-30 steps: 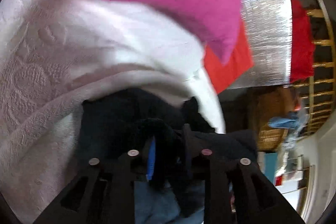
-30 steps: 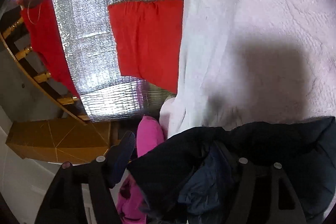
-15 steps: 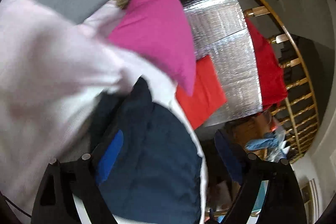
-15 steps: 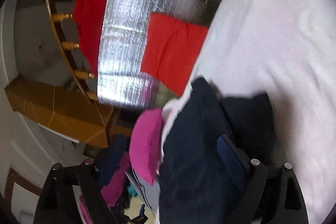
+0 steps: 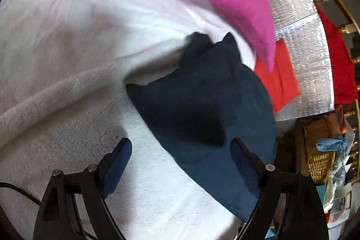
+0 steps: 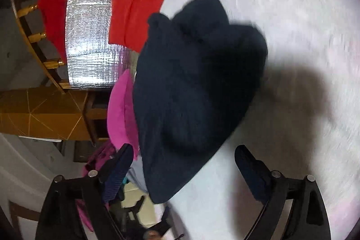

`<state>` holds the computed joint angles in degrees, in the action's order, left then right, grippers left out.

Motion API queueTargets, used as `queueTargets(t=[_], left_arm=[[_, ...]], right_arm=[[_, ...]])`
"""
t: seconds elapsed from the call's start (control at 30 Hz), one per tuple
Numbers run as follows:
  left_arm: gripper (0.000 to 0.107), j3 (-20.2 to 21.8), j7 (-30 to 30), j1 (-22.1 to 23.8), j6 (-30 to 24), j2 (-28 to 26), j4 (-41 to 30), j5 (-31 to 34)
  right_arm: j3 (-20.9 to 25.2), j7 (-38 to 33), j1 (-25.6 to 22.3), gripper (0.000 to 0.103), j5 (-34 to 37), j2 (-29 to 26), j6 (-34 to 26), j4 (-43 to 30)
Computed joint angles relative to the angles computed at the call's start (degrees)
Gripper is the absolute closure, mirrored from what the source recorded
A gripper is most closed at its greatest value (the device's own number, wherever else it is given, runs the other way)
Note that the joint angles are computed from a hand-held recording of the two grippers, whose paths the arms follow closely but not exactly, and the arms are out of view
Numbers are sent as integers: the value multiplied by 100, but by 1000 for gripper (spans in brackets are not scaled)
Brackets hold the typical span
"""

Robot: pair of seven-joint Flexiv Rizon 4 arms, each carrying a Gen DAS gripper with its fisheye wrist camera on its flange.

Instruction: Fold large clothes

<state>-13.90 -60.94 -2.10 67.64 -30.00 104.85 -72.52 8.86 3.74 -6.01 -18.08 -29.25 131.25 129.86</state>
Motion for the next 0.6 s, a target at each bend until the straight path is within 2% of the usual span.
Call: queueTargets(t=[0.1, 0.2, 0.27, 0.4, 0.43, 0.47, 0.5, 0.53, 0.57, 0.6], left_arm=[[18, -33, 9, -43, 212, -141, -149, -54], [18, -251, 385, -36, 545, -322, -387, -554], [18, -228, 337, -41, 493, -459, -567, -459], [19, -352, 322, -34, 621, -629, -824, -564], [19, -491, 598, 7, 674, -642, -850, -848], [32, -556, 850, 15, 683, -649, -896, -1082], [40, -481, 835, -48, 689, -667, -933, -1034], [51, -441, 849, -75, 671, -691, -970, -1008], [60, -442, 913, -81, 653, -700, -995, -1056], [64, -439, 991, -80, 619, -687, -1002, -1101]], right_arm=[[-299, -418, 433, 10, 565, -107, -56, -174], [-453, -750, 547, 10, 943, -315, -54, -452], [-397, -799, 498, 9, 1062, -498, 142, -572], [-767, -1421, 964, 9, 1821, -637, 208, -832], [-867, -1573, 1107, 9, 2037, -647, 115, -916], [-1015, -1772, 1307, 10, 2287, -636, -39, -1013], [-1155, -1968, 1493, 14, 2522, -602, -217, -1069], [-1263, -2132, 1636, 28, 2711, -555, -424, -1096], [-1235, -2212, 1626, 38, 2763, -509, -532, -1067], [-1105, -2204, 1504, 48, 2735, -522, -523, -1061]])
